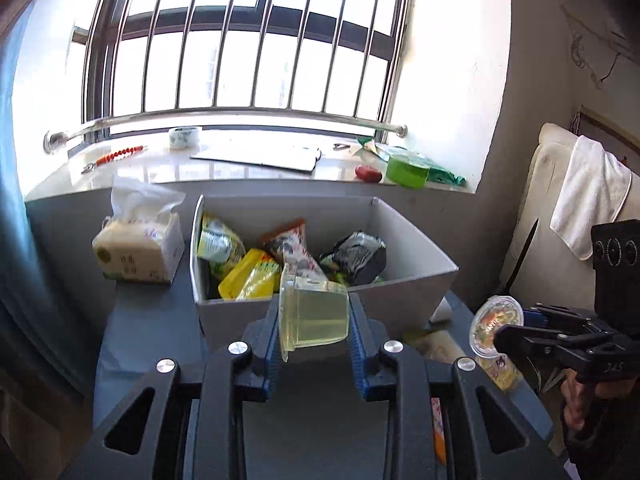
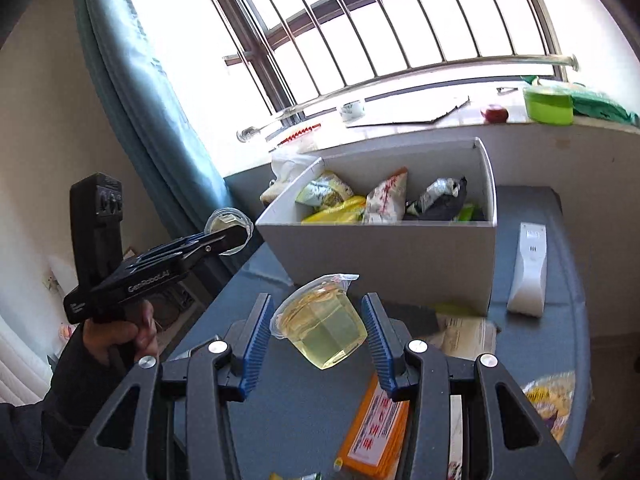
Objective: Organize snacks
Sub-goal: 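Grasp a jelly cup with the right tool and drop it into the box, then move both tools back to the remaining snacks on the table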
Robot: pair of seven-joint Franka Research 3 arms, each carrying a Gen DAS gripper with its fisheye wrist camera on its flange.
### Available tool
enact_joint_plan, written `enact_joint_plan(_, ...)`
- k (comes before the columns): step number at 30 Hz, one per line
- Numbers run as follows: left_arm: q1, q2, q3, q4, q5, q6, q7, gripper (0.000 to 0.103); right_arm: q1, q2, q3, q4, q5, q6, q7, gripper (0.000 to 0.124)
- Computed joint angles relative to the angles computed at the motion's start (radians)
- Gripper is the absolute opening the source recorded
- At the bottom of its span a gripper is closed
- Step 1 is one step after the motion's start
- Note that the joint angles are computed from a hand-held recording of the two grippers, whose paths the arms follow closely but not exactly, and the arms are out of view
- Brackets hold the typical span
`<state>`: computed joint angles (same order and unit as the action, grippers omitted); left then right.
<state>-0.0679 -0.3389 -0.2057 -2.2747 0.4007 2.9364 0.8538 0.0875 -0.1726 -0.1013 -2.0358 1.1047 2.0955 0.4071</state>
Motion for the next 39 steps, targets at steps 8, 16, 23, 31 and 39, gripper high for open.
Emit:
enact_joint_plan(8, -0.007, 0.256, 0.016, 0.348, 0.010, -0.133, 0.071, 0.032, 0.017, 0.260, 0.077, 0.338, -0.117, 0.191, 0.226, 0.050)
enact_joint_plan(16, -0.031, 0.334, 0.044, 0.433, -0.032, -0.213, 0.071, 0.103, -0.037, 0.395, 0.144, 0.502, -0.148, 0.223, 0.318, 0.103)
enact_joint_plan(23, -0.031, 0.204, 0.026, 0.299, 0.026, -0.152, 0.041, 0.103, -0.062, 0.317, 0.142, 0.416, -0.060, 0.232, 0.238, 0.103)
enact_joint_plan(31, -0.011, 0.004, -0.021, 0.109, 0.078, -0.071, -0.028, 0.103, -0.071, 0.155, 0.073, 0.231, 0.053, 0.148, 0.100, 0.103)
enact_joint_plan(39, -0.018, -0.219, -0.095, -0.141, 0.098, -0.006, -0.114, 0.103, -0.059, -0.106, -0.030, -0.077, 0.087, 0.126, -0.075, 0.103)
